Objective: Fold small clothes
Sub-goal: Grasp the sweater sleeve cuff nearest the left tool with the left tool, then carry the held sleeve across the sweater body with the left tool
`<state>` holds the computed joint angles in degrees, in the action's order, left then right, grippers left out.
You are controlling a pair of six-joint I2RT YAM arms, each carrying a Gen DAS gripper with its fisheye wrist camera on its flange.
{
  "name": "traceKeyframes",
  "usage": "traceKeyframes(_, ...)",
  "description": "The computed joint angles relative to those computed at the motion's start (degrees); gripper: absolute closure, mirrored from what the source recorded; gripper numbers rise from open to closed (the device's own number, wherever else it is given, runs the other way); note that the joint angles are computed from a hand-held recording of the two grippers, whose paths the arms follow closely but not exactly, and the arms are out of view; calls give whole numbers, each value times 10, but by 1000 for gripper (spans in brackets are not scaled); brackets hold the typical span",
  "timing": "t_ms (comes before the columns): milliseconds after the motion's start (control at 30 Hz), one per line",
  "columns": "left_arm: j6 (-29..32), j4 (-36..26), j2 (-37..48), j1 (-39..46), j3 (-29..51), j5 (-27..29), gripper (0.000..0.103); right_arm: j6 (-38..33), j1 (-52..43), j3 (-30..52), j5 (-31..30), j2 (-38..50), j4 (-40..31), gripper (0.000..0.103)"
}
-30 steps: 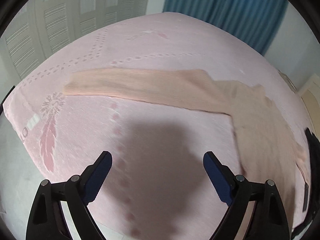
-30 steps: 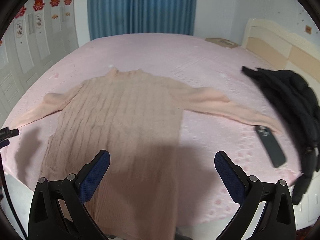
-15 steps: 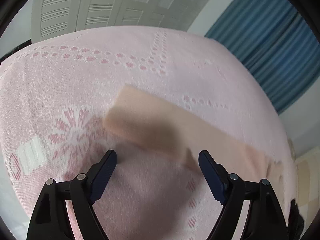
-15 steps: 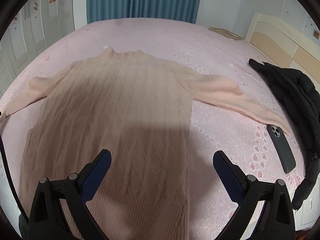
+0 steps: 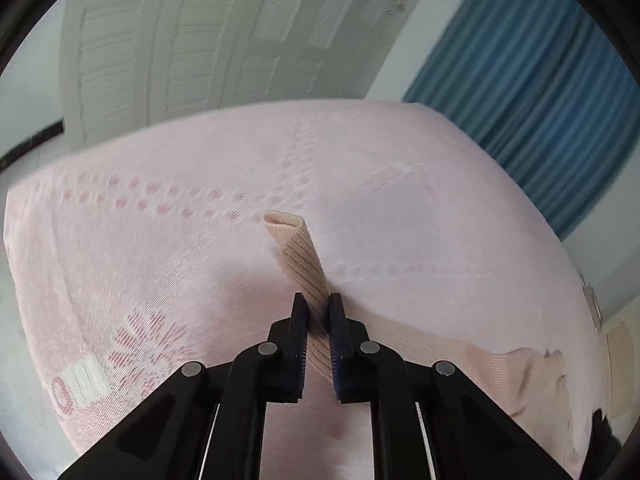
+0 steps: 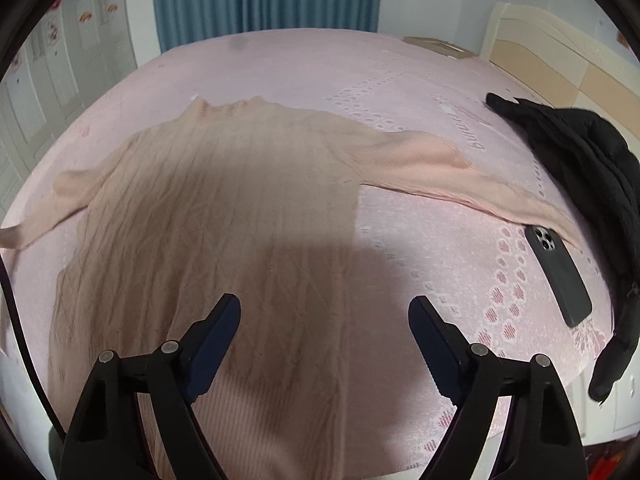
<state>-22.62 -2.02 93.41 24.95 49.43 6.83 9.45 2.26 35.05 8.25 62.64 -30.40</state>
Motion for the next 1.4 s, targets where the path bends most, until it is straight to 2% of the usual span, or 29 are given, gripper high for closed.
traceKeyframes(200, 1, -99, -94, -153, 73, -85, 93, -43, -79, 4, -37, -32, -20, 18)
traceKeyframes(267, -2, -125, -94, -221, 117, -120, 93, -70, -132, 4, -83, -56, -29, 18)
traceKeyframes(367, -3, -165, -58, -333, 205, -179, 93, -105, -228, 22, -174, -65, -50, 18)
traceKeyframes(500, -7, -197, 19, -456, 316, -230, 93, -162, -306, 42, -224, -59, -57, 18)
traceKeyframes(633, -19, -222, 132, -553, 442, -233, 93, -222, -392, 57, -277, -35, -64, 18)
traceKeyframes(767, -33, -254, 253, -624, 563, -209, 93, -279, -469, 64, -309, -4, -69, 18)
traceKeyframes(867, -24, -291, 355, -665, 665, -189, 93, -310, -508, 63, -314, 23, -62, 18)
traceKeyframes(967, -23, -357, 444, -694, 771, -160, 91, -327, -531, 63, -314, 54, -55, 18)
traceKeyframes(1033, -23, -383, 474, -704, 800, -128, 88, -334, -536, 58, -311, 63, -50, 18)
traceKeyframes(1067, -22, -382, 473, -709, 788, -124, 87, -333, -534, 55, -307, 67, -44, 18)
traceKeyframes(1100, -23, -370, 458, -712, 760, -128, 80, -332, -531, 52, -303, 71, -39, 18)
traceKeyframes(1167, -23, -342, 419, -708, 696, -142, 63, -327, -521, 49, -300, 79, -33, 18)
traceKeyframes(1233, -28, -296, 357, -693, 597, -151, 31, -315, -497, 46, -291, 85, -23, 18)
traceKeyframes(1400, -28, -211, 254, -612, 417, -178, 30, -275, -418, 33, -263, 84, 7, 18)
